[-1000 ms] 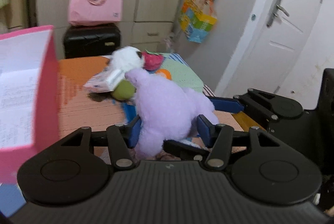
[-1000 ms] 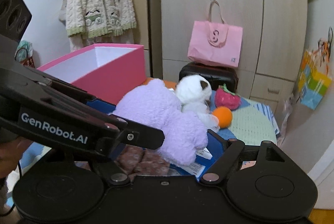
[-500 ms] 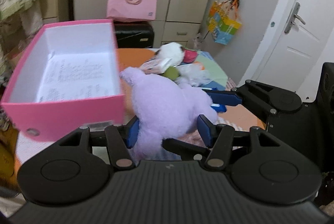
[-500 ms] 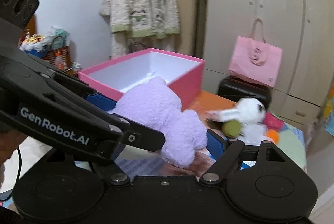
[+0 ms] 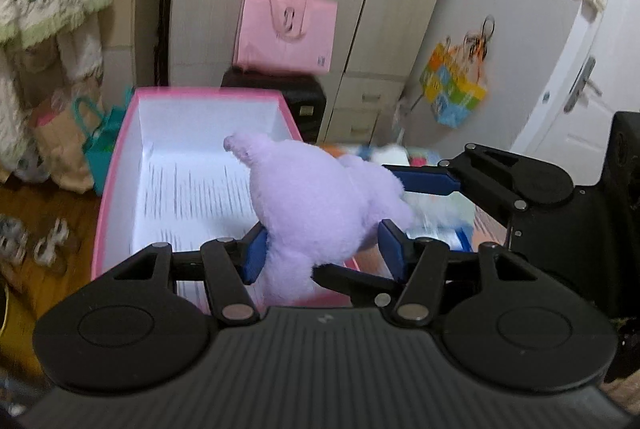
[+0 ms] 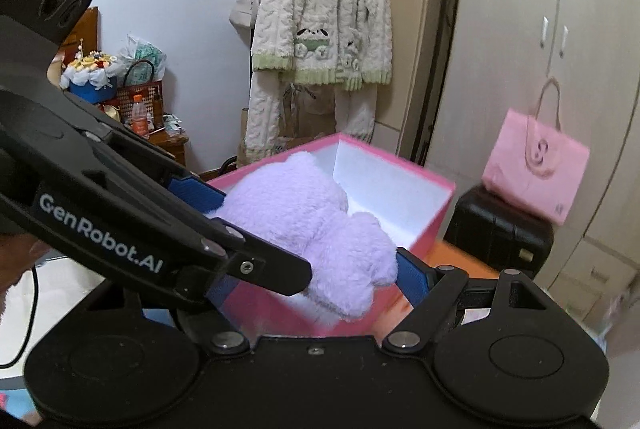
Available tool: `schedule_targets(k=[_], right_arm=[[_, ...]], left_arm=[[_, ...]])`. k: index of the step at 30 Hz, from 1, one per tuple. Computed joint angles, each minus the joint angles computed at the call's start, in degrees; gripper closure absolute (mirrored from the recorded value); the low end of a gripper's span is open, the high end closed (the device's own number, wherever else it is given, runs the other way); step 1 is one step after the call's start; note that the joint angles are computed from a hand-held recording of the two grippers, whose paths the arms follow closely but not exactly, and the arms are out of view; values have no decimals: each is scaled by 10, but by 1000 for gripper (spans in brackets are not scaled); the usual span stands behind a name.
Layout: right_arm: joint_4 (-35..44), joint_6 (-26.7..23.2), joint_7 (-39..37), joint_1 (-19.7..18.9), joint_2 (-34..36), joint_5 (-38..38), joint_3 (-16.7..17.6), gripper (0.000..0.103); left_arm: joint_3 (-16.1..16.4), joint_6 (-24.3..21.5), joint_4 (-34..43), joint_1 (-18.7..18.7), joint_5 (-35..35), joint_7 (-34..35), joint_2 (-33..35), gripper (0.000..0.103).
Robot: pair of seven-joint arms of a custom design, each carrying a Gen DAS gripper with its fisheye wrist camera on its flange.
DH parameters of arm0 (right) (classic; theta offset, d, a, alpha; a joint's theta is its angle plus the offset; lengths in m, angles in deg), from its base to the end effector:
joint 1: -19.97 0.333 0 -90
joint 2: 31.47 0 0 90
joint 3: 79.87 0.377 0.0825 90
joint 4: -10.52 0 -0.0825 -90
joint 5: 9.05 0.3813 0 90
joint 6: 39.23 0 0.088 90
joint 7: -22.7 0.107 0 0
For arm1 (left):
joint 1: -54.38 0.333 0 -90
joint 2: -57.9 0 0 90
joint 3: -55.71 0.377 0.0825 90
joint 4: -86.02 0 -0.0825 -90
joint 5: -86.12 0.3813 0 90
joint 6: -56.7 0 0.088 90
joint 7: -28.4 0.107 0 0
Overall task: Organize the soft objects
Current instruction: 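Carry the lavender bear with the left gripper over the pink shoebox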
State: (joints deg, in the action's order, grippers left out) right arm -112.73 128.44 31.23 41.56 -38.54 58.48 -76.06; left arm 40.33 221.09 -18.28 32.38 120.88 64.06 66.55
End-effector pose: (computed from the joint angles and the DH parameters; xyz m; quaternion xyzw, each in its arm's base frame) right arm 0.5079 0.1786 0.5907 -0.8060 0.3215 -0.2480 0.4306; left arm 0.5089 -0.4123 0.6181 -0.5659 0.6856 -0.4232 0.1750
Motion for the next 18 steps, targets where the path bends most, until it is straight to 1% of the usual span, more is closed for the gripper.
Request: schedule_targets(k=[1, 3, 4, 6, 9, 11, 14, 18], right_arm=[[18, 2, -2, -1, 17, -8, 0, 18], [54, -3, 21, -9, 49, -52, 2, 18], [71, -6, 37, -14, 66, -77, 4, 18], [107, -14, 58, -22, 100, -120, 6, 18], [173, -40, 117, -31, 159, -211, 5, 18], [225, -75, 153, -38, 200, -258, 3, 18], [294, -138, 200, -49, 249, -300, 5, 20], [363, -201, 231, -56, 298, -340, 8, 21]], left_arm=[[-2, 8, 8, 9, -14, 21, 10, 47], [-21, 21, 24, 37, -78, 81, 34, 47], [-31, 21, 36, 50, -108, 108, 48, 47], [-48, 6, 73, 72, -157, 157, 81, 46], [-60, -32, 135, 90, -207, 203, 130, 46], [-64, -61, 175, 99, -234, 224, 160, 46], [-70, -103, 217, 112, -274, 248, 190, 46], [-57, -157, 265, 104, -291, 263, 220, 47]])
